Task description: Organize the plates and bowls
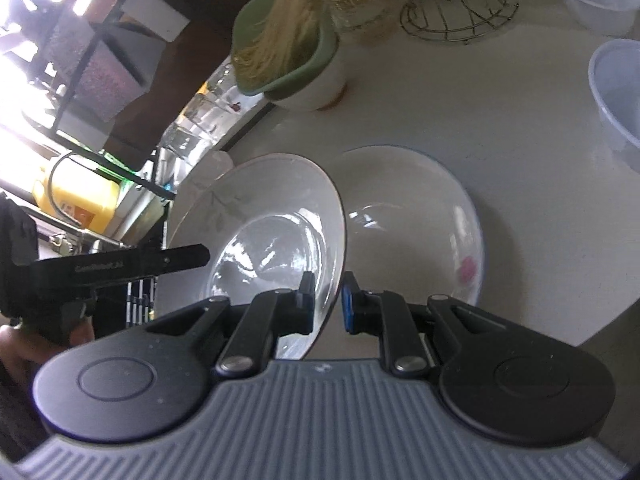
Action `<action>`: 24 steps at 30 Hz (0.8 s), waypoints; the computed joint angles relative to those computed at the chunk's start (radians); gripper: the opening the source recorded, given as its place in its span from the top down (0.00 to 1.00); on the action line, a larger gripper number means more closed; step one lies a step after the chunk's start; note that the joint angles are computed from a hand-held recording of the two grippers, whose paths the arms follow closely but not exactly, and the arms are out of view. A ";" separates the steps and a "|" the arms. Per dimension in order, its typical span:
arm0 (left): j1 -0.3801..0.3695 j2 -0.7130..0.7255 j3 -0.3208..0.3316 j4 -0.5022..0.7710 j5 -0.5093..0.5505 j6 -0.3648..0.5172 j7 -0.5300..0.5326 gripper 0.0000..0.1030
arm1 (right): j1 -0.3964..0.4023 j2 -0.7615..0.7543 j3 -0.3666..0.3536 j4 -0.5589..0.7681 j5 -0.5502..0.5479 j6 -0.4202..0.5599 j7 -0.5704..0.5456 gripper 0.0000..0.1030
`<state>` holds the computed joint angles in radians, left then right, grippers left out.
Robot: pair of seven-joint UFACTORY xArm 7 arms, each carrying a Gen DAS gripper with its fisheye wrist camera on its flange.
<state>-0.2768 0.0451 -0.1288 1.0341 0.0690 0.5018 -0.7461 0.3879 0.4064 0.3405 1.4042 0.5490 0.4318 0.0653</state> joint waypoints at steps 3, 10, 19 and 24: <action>-0.009 0.048 -0.003 0.049 0.003 0.025 -0.005 0.69 | -0.008 0.012 -0.012 0.016 -0.020 0.029 -0.006 0.84; -0.050 0.122 0.007 0.143 0.066 0.102 -0.058 0.69 | -0.030 0.045 -0.022 0.040 -0.033 0.070 -0.027 0.84; -0.077 0.176 0.017 0.211 0.107 0.161 -0.097 0.69 | -0.032 0.081 -0.032 0.085 -0.065 0.105 -0.061 0.84; -0.096 0.204 0.023 0.232 0.133 0.169 -0.114 0.69 | -0.030 0.096 -0.047 0.105 -0.099 0.129 -0.057 0.84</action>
<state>-0.3724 0.2489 -0.1062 1.2658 0.2016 0.6710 -0.8605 0.3581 0.5019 0.2935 1.5095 0.4499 0.5603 0.0078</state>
